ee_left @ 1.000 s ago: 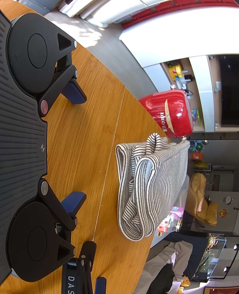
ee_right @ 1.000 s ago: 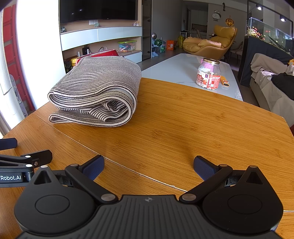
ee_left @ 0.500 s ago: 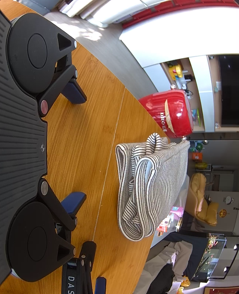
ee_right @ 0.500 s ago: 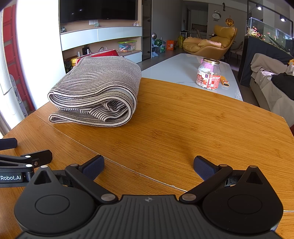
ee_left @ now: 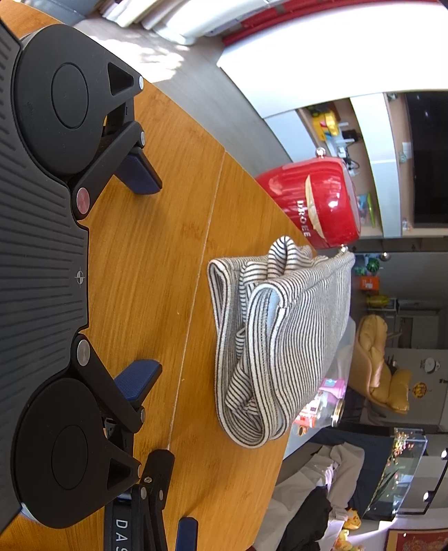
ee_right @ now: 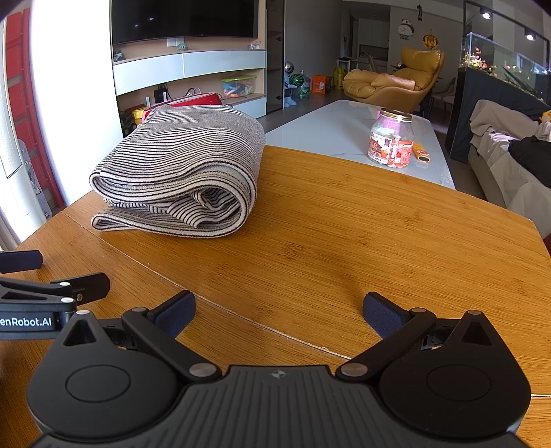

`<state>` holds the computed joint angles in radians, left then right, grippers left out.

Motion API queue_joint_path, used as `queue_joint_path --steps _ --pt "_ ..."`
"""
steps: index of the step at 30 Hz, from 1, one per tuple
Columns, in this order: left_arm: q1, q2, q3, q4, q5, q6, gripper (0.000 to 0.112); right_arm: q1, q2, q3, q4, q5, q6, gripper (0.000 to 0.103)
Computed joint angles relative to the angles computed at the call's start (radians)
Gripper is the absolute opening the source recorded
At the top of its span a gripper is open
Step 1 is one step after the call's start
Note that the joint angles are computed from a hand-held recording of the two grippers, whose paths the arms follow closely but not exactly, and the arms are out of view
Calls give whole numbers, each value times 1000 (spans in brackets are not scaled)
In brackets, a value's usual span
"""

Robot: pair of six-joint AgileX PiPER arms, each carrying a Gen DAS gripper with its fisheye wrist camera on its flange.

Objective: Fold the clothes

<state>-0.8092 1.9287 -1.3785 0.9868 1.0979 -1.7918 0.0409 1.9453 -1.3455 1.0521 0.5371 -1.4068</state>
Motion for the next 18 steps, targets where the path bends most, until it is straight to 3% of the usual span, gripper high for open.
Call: queue_joint_path --steps 4,9,18 --pt "12 -9 -3 -21 -15 23 103 1 0 0 0 -1 0 103" --pt "12 -9 -22 -68 32 28 103 0 0 0 0 -1 0 103" --pt "14 -40 21 -58 4 8 103 1 0 1 1 -2 0 103"
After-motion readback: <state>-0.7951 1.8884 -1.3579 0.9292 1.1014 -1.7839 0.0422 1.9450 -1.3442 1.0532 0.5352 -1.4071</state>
